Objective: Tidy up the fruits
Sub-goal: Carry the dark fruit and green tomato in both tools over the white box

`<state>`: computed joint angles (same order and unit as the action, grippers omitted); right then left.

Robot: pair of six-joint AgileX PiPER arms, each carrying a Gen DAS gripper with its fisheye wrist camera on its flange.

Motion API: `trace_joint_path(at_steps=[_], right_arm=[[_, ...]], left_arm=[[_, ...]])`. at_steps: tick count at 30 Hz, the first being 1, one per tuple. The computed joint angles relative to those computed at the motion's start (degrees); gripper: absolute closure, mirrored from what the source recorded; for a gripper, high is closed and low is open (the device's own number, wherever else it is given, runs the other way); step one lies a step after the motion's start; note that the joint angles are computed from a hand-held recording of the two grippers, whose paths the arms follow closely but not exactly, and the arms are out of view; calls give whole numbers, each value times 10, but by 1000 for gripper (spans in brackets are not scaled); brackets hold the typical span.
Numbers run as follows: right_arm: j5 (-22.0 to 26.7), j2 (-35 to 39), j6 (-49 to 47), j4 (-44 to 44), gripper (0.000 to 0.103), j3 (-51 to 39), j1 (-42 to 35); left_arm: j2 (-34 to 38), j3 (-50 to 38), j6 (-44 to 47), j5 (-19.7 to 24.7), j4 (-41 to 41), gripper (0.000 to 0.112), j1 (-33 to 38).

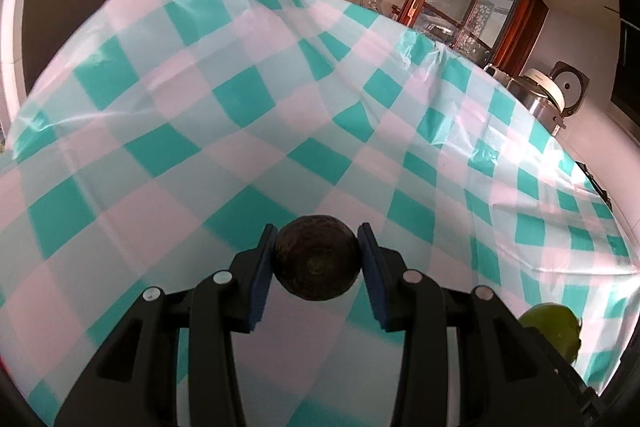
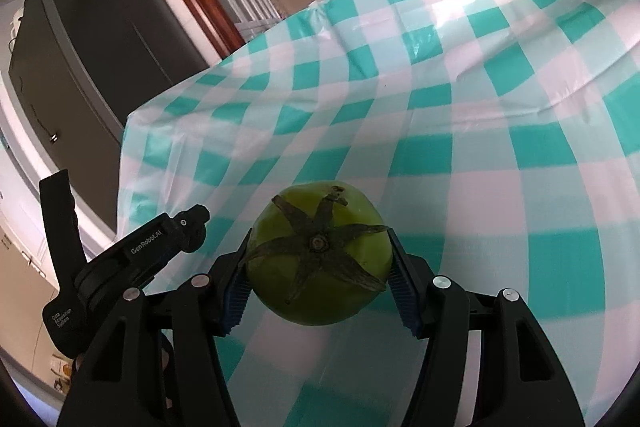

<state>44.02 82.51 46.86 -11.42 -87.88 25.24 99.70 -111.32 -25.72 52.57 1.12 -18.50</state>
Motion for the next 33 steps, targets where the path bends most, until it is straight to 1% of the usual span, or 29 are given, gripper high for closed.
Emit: trace_joint_path(at_steps=[2, 3, 5, 7, 9, 16, 19, 22, 24, 25, 29, 32, 33], right_arm=[[11, -12, 0, -9, 44, 8, 26], [17, -18, 0, -16, 44, 12, 38], [28, -23, 3, -32, 44, 14, 67], [35, -24, 9, -47, 44, 13, 87], [45, -25, 21, -61, 44, 12, 107], [75, -13, 38, -82, 44, -7, 151], [90, 0, 42, -96, 44, -23, 177], [107, 22, 18, -118, 44, -54, 222], [117, 42, -2, -135, 44, -80, 255], [121, 54, -14, -141, 44, -96, 271], [143, 101, -53, -139, 44, -158, 312], [161, 146, -93, -126, 44, -212, 339], [167, 156, -100, -123, 44, -225, 346]], left_arm=[[-46, 58, 11, -19, -9, 71, 2], [-82, 103, 23, -32, -14, 71, 4], [-132, 160, 43, -42, -7, 71, 5], [-168, 199, 57, -40, -8, 71, 13], [-205, 237, 86, -35, -38, 71, 35], [-289, 304, 145, -18, -40, 71, 74], [-321, 327, 156, -13, -11, 71, 71], [-360, 358, 171, -13, 15, 71, 74], [-390, 382, 200, -9, 3, 71, 103], [-404, 392, 223, -5, -15, 71, 128], [-446, 425, 349, 16, -112, 71, 271], [-460, 440, 445, 36, -189, 71, 381], [-461, 445, 486, 49, -221, 71, 428]])
